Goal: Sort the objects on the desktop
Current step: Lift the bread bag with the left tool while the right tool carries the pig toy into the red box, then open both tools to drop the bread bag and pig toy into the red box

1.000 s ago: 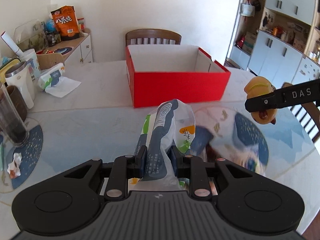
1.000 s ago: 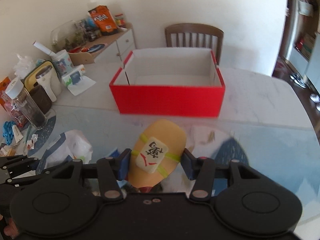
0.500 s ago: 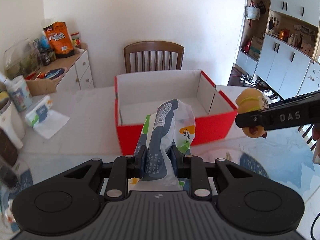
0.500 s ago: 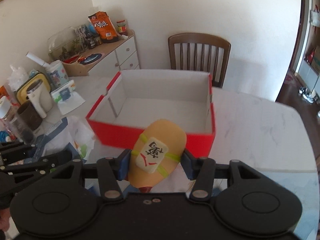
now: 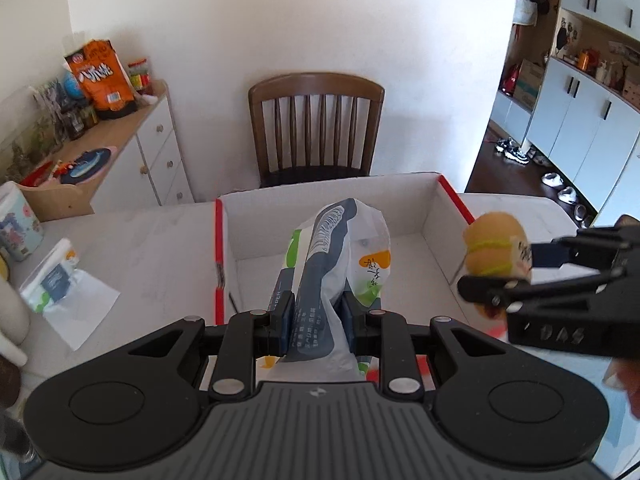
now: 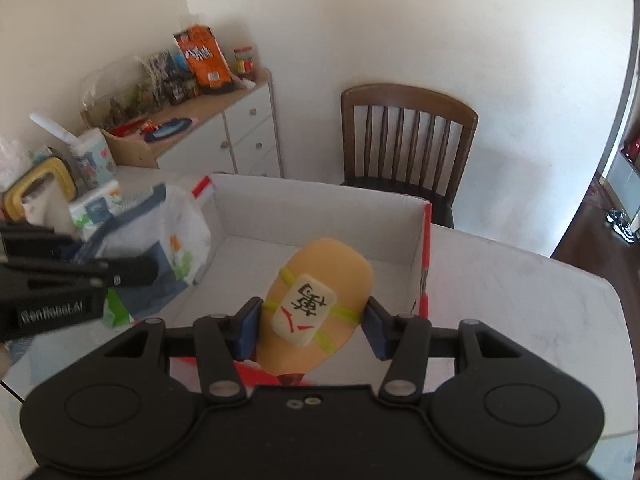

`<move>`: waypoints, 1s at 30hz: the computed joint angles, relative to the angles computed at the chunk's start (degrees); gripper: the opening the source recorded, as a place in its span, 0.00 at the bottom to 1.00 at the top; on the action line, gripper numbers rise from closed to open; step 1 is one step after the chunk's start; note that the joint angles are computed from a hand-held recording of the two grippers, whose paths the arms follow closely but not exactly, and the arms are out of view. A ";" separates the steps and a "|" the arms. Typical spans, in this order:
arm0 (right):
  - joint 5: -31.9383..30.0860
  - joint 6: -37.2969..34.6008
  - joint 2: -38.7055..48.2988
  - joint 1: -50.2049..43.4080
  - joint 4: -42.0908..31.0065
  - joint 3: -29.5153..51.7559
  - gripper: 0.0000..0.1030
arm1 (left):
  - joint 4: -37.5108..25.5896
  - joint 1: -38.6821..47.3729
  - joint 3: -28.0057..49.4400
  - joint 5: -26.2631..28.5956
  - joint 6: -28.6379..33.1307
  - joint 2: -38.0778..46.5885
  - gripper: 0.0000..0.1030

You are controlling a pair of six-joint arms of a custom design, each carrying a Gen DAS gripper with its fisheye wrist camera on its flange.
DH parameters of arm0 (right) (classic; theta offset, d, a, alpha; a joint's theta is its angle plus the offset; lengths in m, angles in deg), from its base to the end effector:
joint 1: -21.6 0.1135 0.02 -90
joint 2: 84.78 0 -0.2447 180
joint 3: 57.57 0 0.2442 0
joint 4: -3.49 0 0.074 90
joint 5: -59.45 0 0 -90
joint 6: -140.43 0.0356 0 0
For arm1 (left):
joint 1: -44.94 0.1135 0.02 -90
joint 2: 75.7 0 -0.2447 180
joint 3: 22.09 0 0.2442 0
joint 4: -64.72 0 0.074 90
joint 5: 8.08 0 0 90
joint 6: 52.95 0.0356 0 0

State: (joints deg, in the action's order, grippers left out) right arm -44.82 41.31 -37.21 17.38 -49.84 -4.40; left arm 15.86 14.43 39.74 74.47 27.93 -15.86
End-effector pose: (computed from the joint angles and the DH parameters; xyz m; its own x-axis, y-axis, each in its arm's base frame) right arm 0.1711 -0.0038 0.2377 -0.7137 -0.1014 -0.6930 -0.2098 0.9750 0.0735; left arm 0.1883 -0.1056 0.2538 -0.6885 0.2233 -0.6900 0.3220 0.9466 -0.0149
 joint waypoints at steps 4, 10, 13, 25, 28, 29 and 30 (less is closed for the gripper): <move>0.42 -0.27 9.58 0.81 6.39 0.41 0.51 | 2.73 2.65 3.40 2.41 1.75 9.12 0.23; 1.05 -0.28 23.10 2.59 10.46 2.72 0.51 | 5.14 4.11 6.82 3.60 3.36 20.04 0.23; 1.67 -0.88 27.56 3.64 10.40 4.38 0.51 | 5.29 5.00 8.50 3.71 3.28 24.93 0.23; 5.44 -0.12 38.44 6.62 6.76 10.84 0.51 | 2.83 5.31 14.63 5.32 4.22 36.68 0.23; 5.74 0.02 39.08 6.91 6.16 11.20 0.52 | 2.98 5.31 14.80 5.75 4.39 37.72 0.23; 5.83 -0.26 39.54 6.96 5.81 11.40 0.52 | 3.07 5.37 14.83 5.81 4.13 37.98 0.23; 5.85 -0.41 39.96 6.94 5.48 11.55 0.52 | 2.89 5.45 15.43 5.88 3.90 38.63 0.23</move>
